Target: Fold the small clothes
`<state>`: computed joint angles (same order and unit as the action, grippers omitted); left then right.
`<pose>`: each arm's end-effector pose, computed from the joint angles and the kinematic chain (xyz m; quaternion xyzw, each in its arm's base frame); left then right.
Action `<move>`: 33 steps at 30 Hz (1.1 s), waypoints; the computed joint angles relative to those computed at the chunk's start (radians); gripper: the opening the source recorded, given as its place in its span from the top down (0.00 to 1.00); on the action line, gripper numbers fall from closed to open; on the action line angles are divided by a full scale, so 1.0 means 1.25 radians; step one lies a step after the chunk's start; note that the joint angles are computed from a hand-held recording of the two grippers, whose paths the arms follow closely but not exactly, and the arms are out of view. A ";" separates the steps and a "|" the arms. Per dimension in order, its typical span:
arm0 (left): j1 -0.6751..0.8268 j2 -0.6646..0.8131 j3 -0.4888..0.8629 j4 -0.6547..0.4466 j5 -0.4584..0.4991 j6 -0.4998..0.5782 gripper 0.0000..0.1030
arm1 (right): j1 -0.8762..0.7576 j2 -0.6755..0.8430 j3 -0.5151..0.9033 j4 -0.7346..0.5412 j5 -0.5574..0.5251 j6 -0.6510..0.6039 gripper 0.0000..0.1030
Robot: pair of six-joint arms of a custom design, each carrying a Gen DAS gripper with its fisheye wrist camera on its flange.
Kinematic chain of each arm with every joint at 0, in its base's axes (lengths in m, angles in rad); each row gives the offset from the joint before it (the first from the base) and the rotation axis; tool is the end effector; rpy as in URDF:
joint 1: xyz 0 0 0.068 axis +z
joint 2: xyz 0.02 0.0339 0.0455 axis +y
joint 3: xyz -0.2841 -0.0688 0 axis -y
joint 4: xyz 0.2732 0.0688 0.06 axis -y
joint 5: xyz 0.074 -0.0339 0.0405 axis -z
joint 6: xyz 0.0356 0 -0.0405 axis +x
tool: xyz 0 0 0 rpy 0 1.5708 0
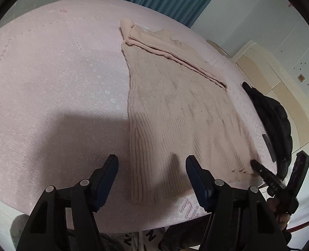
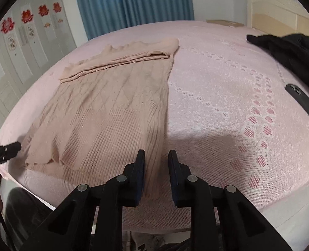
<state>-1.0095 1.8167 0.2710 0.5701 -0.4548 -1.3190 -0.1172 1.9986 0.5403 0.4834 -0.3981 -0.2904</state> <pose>0.1279 -0.1740 0.0297 -0.2089 0.9101 -0.1772 0.3109 0.2877 -0.0200 0.0189 -0.1389 0.9285 0.1269 0.3201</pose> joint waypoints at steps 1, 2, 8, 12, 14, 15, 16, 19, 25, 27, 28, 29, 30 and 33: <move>0.008 0.010 -0.001 0.022 0.008 0.004 0.38 | 0.002 0.002 -0.001 0.006 0.001 0.000 0.79; 0.022 0.021 -0.002 0.047 0.020 0.011 0.38 | 0.002 0.005 -0.005 0.018 0.000 0.005 0.79; 0.157 0.083 0.030 0.145 0.119 0.100 0.38 | 0.019 -0.009 0.001 -0.010 0.023 0.006 0.85; 0.226 0.113 0.063 0.165 0.152 0.129 0.38 | 0.013 -0.002 0.060 -0.114 -0.002 -0.001 0.86; 0.255 0.124 0.080 0.166 0.167 0.144 0.38 | 0.013 0.009 0.087 -0.143 -0.013 -0.016 0.86; 0.266 0.128 0.086 0.167 0.173 0.150 0.38 | 0.015 0.015 0.098 -0.150 -0.016 -0.019 0.86; 0.278 0.134 0.095 0.165 0.179 0.156 0.38 | 0.016 0.021 0.110 -0.158 -0.020 -0.018 0.86; 0.307 0.140 0.128 0.135 0.190 0.174 0.38 | 0.029 0.041 0.147 -0.176 -0.018 -0.001 0.86; 0.307 0.130 0.180 0.018 0.159 0.176 0.55 | 0.063 0.109 0.282 -0.255 -0.009 0.065 0.86; 0.294 0.121 0.179 -0.011 0.143 0.169 0.61 | 0.067 0.131 0.323 -0.280 -0.014 0.089 0.85; 0.288 0.118 0.172 -0.010 0.140 0.168 0.65 | 0.068 0.140 0.338 -0.288 -0.018 0.098 0.85; 0.282 0.113 0.163 -0.009 0.136 0.166 0.69 | 0.069 0.149 0.353 -0.297 -0.022 0.105 0.84; 0.277 0.109 0.149 0.002 0.137 0.164 0.69 | 0.069 0.152 0.356 -0.298 -0.023 0.108 0.84; 0.260 0.100 0.090 0.078 0.148 0.138 0.73 | 0.071 0.147 0.349 -0.297 -0.021 0.102 0.83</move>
